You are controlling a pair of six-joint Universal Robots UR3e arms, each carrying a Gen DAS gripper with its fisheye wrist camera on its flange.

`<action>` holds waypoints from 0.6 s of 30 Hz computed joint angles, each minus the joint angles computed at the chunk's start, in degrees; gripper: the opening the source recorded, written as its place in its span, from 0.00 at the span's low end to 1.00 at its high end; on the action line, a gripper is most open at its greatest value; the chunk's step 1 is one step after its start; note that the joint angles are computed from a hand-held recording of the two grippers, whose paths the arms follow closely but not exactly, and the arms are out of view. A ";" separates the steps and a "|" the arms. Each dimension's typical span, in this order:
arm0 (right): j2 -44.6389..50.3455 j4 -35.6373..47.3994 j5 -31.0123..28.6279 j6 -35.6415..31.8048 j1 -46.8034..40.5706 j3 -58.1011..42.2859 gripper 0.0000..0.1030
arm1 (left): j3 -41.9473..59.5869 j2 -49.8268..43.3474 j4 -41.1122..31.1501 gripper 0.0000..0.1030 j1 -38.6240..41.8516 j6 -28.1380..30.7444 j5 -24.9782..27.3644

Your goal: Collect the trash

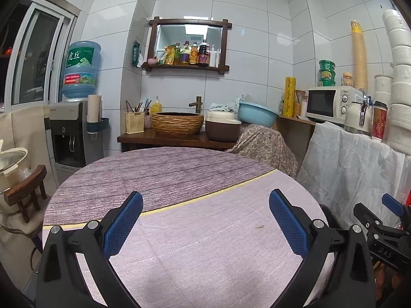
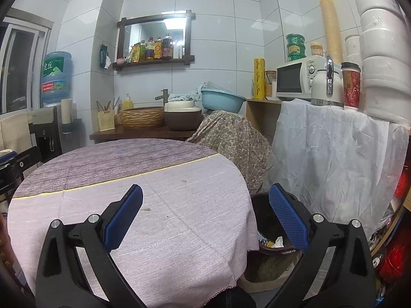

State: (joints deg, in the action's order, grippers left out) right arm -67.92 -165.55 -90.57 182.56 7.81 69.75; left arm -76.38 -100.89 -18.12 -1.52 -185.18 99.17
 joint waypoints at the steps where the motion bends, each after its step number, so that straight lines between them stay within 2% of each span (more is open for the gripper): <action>1: 0.07 0.16 -0.27 0.04 0.25 -0.17 0.94 | 0.18 -0.06 -0.13 0.95 -0.12 0.01 0.28; 18: 0.32 1.00 0.41 0.24 -0.25 -0.68 0.94 | 0.69 -0.09 -1.12 0.95 -0.09 -0.21 1.04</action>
State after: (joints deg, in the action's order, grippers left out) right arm -67.60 -164.55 -90.16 182.81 7.56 69.08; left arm -75.69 -100.99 -19.24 -1.61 -185.39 100.21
